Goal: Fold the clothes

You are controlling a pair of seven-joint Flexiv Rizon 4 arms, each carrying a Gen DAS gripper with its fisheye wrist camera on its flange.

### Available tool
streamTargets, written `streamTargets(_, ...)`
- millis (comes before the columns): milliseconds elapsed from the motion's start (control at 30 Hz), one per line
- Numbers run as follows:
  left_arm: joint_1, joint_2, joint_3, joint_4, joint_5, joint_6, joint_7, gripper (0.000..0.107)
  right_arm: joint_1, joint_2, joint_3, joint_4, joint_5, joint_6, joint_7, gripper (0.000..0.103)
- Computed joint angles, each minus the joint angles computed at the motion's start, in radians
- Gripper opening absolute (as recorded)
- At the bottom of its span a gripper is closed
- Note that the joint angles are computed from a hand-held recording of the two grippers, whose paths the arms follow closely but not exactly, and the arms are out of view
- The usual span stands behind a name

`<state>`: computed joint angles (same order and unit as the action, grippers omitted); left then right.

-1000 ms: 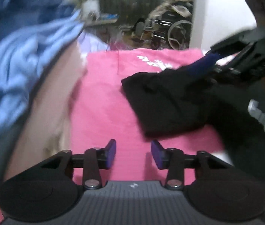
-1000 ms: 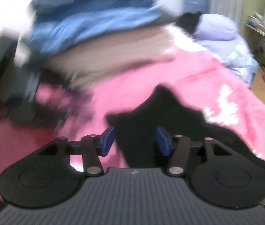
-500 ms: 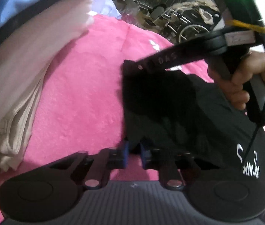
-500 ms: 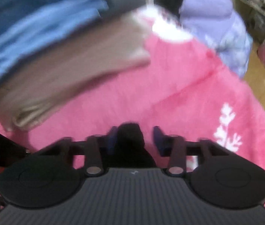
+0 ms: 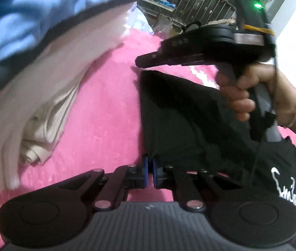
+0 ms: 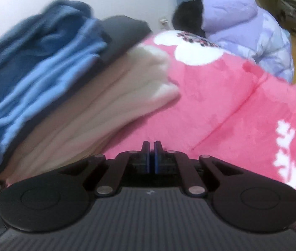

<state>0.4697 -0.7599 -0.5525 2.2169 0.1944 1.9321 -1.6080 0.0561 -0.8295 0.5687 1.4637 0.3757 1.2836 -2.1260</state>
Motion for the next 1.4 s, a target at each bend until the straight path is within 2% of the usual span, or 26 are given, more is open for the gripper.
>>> streamTargets(100,-0.016,0.015,0.017,0.004,-0.003,0.004,0.001,0.005,0.046,-0.032,-0.044,-0.03,-0.007,0.03,0.065,0.003)
streamTargets(200,-0.03,0.021,0.038,0.012,0.006,0.024,0.006,0.006,0.042,-0.046,-0.041,-0.054,0.01,0.066,0.134,0.006)
streamTargets(333,-0.02,0.019,0.033,0.012,0.021,0.023,0.005,0.006,-0.079,0.002,0.075,-0.009,0.031,0.162,0.08,0.007)
streamTargets(400,-0.014,0.014,0.028,0.005,0.023,0.015,0.009,0.006,-0.091,0.081,0.04,0.061,-0.01,0.174,0.078,0.007)
streamTargets(500,-0.025,0.007,0.034,-0.014,0.015,0.002,0.022,0.007,-0.137,0.206,0.016,0.18,-0.071,0.076,0.045,0.007)
streamTargets(567,-0.05,0.015,0.057,-0.016,0.004,0.007,0.029,0.008,-0.139,0.26,-0.005,0.235,-0.083,-0.011,0.017,0.007)
streamTargets(600,-0.062,0.026,0.069,-0.007,0.001,0.013,0.031,0.008,-0.13,0.271,-0.017,0.255,-0.087,-0.04,-0.001,0.007)
streamTargets(700,-0.11,0.043,0.117,-0.005,-0.01,0.027,0.042,0.009,-0.027,0.26,-0.118,0.291,-0.123,-0.057,0.025,0.007)
streamTargets(800,-0.178,0.055,0.188,-0.005,-0.004,0.064,0.075,0.011,0.12,0.192,-0.27,0.303,-0.217,0.095,0.177,0.004)
streamTargets(867,-0.234,0.062,0.246,-0.004,-0.002,0.094,0.105,0.016,0.134,0.151,-0.289,0.261,-0.155,0.186,0.228,0.004)
streamTargets(933,-0.273,0.078,0.289,0.008,-0.007,0.113,0.126,0.024,0.189,0.157,-0.374,0.273,-0.171,0.266,0.367,0.007)
streamTargets(967,-0.283,0.087,0.302,0.016,-0.009,0.118,0.132,0.027,0.189,0.162,-0.388,0.281,-0.189,0.292,0.415,0.007)
streamTargets(1033,-0.3,0.105,0.326,0.032,-0.012,0.128,0.146,0.034,0.119,0.207,-0.321,0.303,-0.189,0.258,0.368,0.007)
streamTargets(1133,-0.311,0.128,0.349,0.062,-0.006,0.158,0.161,0.035,-0.039,0.284,-0.149,0.385,-0.239,0.194,0.253,0.007)
streamTargets(1200,-0.317,0.144,0.361,0.082,0.011,0.201,0.171,0.035,-0.118,0.34,-0.07,0.436,-0.227,0.143,0.194,0.007)
streamTargets(1267,-0.302,0.162,0.349,0.092,0.048,0.234,0.176,0.036,-0.159,0.436,-0.063,0.5,-0.192,0.088,0.166,0.008)
streamTargets(1400,-0.184,0.185,0.183,0.03,0.165,0.139,0.156,0.04,-0.159,0.601,-0.182,0.603,-0.181,0.021,0.202,0.01)
